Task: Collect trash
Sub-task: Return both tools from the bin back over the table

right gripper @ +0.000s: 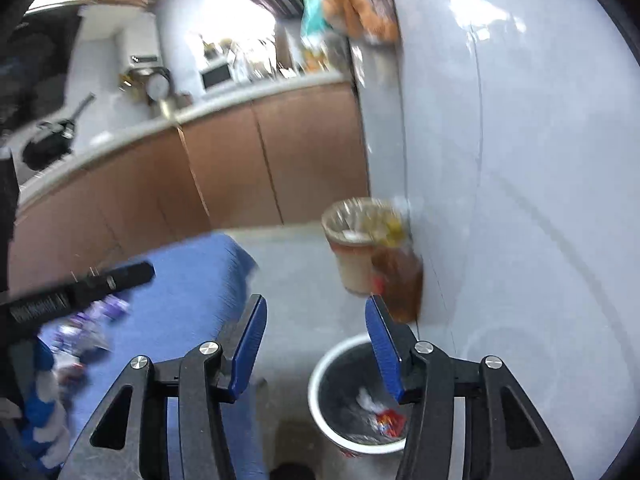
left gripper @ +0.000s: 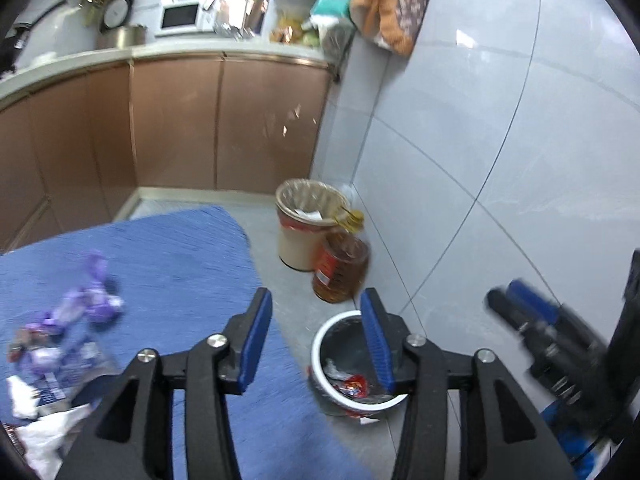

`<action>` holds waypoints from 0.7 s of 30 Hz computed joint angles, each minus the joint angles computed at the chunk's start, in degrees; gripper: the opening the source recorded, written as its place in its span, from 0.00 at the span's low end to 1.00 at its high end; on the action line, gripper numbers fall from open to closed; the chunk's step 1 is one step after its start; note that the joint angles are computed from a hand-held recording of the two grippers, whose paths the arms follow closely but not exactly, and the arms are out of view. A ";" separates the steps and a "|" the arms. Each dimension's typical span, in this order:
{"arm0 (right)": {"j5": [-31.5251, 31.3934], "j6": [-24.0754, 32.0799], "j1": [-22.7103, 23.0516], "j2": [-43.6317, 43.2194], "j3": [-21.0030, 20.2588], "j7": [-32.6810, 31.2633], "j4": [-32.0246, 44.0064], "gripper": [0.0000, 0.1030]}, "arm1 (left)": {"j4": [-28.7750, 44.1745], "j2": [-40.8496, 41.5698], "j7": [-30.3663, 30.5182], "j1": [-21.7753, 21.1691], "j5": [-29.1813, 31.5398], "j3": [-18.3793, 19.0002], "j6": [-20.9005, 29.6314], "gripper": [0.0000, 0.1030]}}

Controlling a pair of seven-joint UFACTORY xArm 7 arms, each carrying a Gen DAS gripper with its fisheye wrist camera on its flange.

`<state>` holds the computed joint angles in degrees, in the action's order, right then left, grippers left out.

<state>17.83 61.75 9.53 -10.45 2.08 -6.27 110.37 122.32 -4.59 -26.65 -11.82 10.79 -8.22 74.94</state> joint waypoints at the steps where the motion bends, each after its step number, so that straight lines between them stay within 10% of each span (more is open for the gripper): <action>1: 0.01 0.21 0.25 0.04 0.31 0.10 1.34 0.50 | -0.49 -1.77 0.14 0.30 0.42 0.32 0.47 0.47; 9: -0.53 1.90 3.36 1.20 3.05 -0.49 13.17 0.58 | -4.49 -13.62 1.57 6.80 4.26 -0.51 1.56 0.68; 21: 0.48 4.02 7.63 1.37 5.46 0.12 21.55 0.61 | 0.01 -22.11 13.92 16.37 1.28 5.39 9.21 0.68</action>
